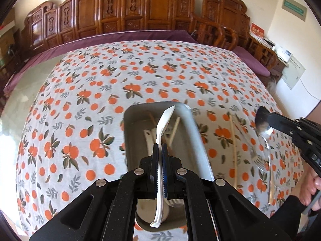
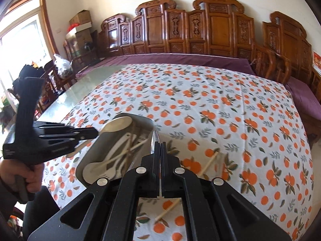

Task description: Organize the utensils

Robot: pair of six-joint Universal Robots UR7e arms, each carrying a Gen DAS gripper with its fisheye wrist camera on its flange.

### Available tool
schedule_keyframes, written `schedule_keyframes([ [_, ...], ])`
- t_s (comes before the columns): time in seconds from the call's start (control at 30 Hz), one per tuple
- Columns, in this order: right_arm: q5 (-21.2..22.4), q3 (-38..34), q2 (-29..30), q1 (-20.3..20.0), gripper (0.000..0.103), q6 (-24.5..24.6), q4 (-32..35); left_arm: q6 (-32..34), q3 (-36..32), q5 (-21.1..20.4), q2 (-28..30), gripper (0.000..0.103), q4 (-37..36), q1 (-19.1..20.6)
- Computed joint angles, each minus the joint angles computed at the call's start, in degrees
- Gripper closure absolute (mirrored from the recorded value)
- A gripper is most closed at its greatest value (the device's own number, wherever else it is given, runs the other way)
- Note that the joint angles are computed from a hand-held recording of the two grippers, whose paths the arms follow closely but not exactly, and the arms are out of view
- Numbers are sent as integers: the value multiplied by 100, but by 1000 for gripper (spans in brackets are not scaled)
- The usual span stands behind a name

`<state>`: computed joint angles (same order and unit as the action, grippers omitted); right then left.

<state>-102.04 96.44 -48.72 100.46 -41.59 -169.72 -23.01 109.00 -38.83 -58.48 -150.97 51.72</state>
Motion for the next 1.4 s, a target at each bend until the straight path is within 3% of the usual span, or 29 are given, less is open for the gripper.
schedule_keyframes([
  [0.57, 61, -260, 197, 177, 102, 46, 383, -131, -274, -135, 378, 100, 262, 341],
  [0.9, 41, -476, 458, 258, 102, 136, 517, -181, 214, -79, -149, 100, 124, 63],
  [1.4, -264, -1329, 1471, 417, 102, 648, 709, -512, 941, 188, -1055, 100, 252, -266],
])
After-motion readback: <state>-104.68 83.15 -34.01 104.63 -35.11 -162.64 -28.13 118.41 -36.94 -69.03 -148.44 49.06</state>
